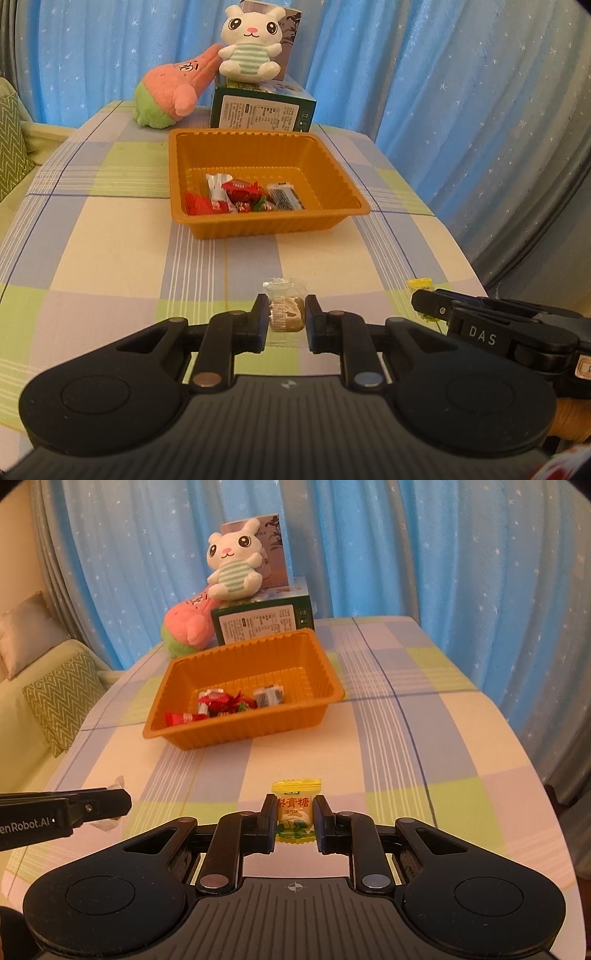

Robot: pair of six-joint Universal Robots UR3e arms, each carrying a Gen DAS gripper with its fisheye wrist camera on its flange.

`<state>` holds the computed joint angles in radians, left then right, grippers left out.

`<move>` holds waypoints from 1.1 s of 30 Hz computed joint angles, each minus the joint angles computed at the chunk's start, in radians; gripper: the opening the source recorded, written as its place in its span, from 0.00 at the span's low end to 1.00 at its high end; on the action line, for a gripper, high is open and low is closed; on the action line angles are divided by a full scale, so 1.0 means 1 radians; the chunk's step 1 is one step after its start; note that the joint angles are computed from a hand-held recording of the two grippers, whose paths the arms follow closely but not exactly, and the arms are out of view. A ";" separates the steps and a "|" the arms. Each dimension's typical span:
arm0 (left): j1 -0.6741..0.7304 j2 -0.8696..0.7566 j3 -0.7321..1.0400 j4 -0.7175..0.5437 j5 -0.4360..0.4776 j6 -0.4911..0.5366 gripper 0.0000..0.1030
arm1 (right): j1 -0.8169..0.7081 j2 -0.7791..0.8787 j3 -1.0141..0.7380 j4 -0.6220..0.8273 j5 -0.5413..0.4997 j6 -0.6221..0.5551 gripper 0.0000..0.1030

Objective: Organize snacks
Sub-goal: 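Carry the brown sweet and yellow candy into the orange tray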

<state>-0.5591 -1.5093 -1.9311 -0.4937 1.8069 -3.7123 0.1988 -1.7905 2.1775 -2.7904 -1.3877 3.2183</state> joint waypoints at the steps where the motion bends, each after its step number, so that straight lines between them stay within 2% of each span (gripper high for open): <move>1: 0.013 -0.005 0.007 0.003 -0.008 0.008 0.17 | -0.002 0.017 -0.018 -0.002 0.001 -0.006 0.20; 8: 0.112 -0.042 0.081 0.005 -0.066 0.077 0.17 | -0.008 0.162 -0.191 0.003 0.009 -0.043 0.20; 20: 0.247 -0.163 0.282 -0.035 -0.154 0.167 0.17 | -0.004 0.428 -0.565 0.099 0.039 -0.062 0.20; 33: 0.328 -0.287 0.406 -0.058 -0.215 0.223 0.17 | 0.010 0.620 -0.828 0.200 0.057 -0.072 0.20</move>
